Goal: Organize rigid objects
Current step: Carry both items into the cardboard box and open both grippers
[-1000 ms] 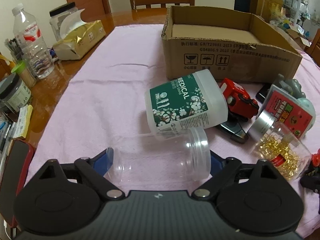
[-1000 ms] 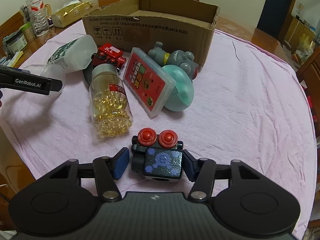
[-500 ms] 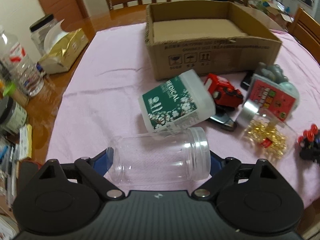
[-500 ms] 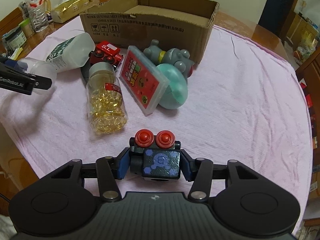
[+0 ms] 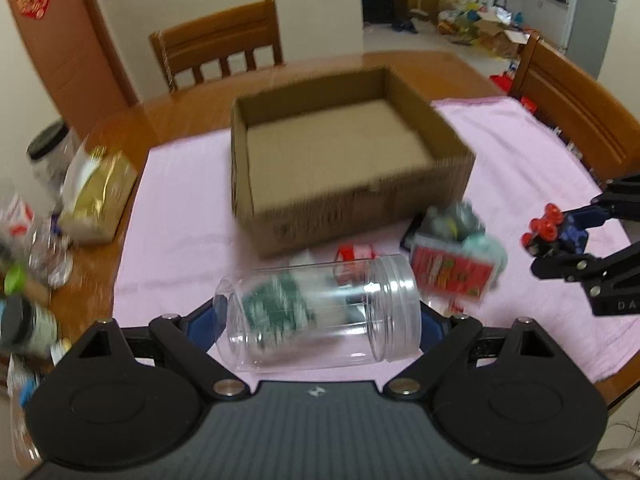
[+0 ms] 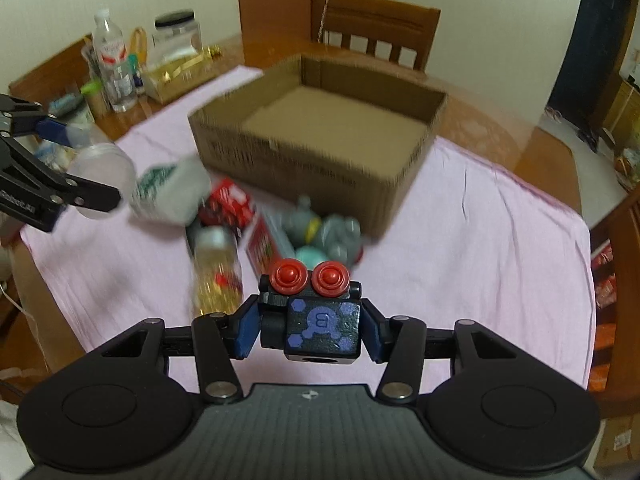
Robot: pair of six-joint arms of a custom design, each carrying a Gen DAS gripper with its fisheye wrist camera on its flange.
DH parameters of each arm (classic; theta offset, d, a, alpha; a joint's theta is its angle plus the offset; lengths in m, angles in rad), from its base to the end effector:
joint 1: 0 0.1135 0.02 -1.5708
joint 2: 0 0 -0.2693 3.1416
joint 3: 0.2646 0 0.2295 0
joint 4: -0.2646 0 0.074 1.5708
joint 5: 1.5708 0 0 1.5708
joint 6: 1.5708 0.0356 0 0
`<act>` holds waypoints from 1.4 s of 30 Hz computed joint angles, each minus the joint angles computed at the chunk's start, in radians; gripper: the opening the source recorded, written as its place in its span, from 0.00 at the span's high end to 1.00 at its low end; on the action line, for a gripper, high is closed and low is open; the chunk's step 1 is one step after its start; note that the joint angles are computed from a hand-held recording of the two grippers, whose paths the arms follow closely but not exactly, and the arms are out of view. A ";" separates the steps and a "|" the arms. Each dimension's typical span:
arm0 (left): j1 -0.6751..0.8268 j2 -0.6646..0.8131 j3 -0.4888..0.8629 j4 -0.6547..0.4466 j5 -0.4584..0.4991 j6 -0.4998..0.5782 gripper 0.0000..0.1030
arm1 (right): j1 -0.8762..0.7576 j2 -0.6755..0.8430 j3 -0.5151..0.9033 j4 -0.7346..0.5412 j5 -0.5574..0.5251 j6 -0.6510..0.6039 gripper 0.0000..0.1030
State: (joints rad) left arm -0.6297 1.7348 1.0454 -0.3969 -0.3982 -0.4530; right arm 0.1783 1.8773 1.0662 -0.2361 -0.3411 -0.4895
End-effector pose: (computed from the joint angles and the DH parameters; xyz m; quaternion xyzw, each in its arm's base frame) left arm 0.2690 -0.1790 0.1901 0.0367 0.9521 0.0434 0.3005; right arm 0.3434 0.0740 0.1578 -0.3535 0.8849 0.1224 0.2774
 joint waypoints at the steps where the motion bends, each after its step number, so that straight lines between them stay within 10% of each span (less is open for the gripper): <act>1: 0.023 0.009 0.023 0.011 0.012 0.043 0.11 | 0.004 0.003 0.019 -0.006 -0.005 0.006 0.45; 12: 0.267 0.299 0.422 0.069 0.180 0.386 0.11 | 0.102 0.123 0.323 -0.057 0.074 0.176 0.45; 25: 0.376 0.696 0.905 -0.036 0.288 0.476 0.11 | 0.153 0.352 0.687 -0.192 0.228 0.296 0.45; 33: 0.401 0.688 0.865 0.030 0.294 0.458 0.10 | 0.168 0.429 0.812 -0.259 0.276 0.317 0.45; 42: 0.441 0.396 0.439 0.221 0.285 0.420 0.03 | 0.190 0.615 1.147 -0.417 0.285 0.300 0.45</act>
State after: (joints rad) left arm -0.1885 2.1305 1.4847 -0.1763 -0.1133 -0.0331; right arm 0.3686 2.4918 2.2128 -0.6531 -0.0564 -0.1895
